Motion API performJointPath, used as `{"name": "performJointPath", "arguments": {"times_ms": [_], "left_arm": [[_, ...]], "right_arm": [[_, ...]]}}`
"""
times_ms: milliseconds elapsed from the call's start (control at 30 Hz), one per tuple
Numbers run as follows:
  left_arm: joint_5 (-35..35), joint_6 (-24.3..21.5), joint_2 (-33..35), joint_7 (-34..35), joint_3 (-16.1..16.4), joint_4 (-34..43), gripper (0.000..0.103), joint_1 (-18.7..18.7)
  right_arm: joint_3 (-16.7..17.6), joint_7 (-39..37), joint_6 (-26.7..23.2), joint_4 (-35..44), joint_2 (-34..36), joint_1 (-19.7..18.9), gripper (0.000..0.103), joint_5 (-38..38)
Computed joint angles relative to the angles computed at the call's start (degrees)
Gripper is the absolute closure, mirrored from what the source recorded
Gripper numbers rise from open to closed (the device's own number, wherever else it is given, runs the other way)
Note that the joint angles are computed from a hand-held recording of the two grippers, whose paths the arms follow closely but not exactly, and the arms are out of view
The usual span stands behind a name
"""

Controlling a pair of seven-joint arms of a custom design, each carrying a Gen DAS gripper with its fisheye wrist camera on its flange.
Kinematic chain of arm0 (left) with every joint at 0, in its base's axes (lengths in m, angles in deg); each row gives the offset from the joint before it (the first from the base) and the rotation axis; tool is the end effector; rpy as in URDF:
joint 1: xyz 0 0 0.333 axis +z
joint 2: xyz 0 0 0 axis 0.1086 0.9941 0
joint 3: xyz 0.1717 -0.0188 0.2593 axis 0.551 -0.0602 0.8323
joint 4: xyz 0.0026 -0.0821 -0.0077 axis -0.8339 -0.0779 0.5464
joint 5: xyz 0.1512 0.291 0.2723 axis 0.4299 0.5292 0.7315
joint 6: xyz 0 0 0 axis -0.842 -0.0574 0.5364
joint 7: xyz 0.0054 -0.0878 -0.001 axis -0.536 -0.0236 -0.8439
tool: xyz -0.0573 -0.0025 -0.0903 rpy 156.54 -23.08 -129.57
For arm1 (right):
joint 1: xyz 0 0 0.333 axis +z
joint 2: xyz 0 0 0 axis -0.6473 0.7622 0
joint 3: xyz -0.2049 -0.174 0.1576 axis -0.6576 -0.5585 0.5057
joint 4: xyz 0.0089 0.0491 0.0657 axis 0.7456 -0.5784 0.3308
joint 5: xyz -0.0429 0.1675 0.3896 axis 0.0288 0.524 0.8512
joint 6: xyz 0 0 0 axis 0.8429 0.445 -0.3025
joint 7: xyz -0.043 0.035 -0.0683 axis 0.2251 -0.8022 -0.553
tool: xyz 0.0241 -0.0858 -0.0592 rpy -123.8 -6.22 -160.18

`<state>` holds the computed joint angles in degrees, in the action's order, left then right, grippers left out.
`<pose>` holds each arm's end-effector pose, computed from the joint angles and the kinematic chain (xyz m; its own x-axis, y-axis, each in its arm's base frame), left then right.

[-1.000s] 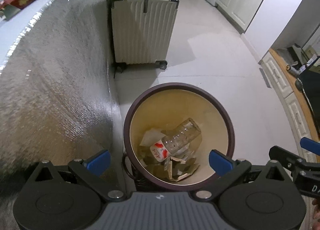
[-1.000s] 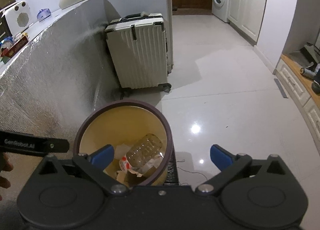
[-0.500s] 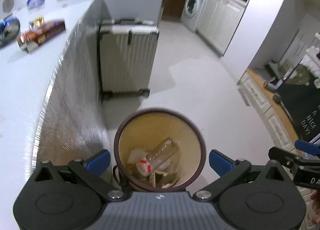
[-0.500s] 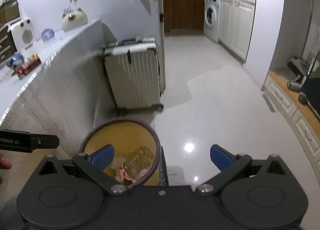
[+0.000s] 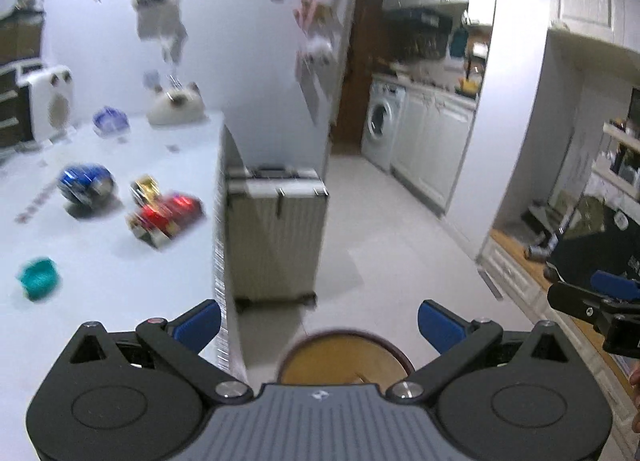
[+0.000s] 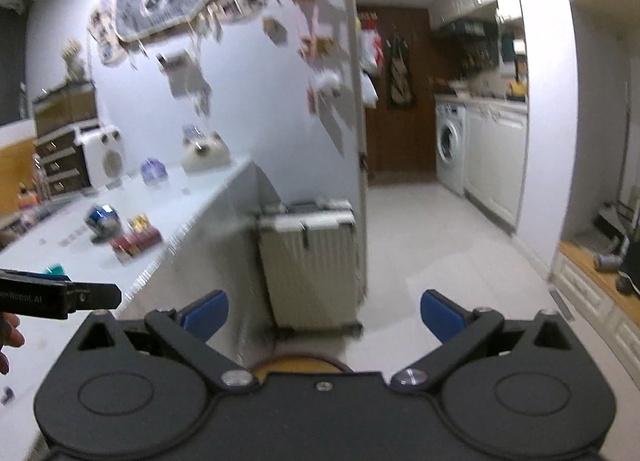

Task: Collect trash
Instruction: 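Move both tools back over the table toward the cap and red pack, then grasp the teal bottle cap with the left tool while the right tool grasps the red pack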

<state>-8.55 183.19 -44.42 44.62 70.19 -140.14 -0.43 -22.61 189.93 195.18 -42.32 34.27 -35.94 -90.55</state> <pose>0.5573 -0.1747 0.7260 -0.2969 -0.9497 0.0993 -0.5219 0.0743 -0.8497 0.4969 0.0552 0.6948 -0.0327 -0.9941 -0.1038 -0.3769 0.1084 -0.9199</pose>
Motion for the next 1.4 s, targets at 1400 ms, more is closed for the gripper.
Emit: {"name": "performJointPath", "arguments": {"times_ms": [1400], "left_arm": [[5.2, -1.9, 18.7, -7.8, 7.4, 17.0, 0.0, 12.6]], "right_arm": [[4.8, -2.9, -10.3, 59.4, 48.4, 13.9, 0.008, -2.0]]}}
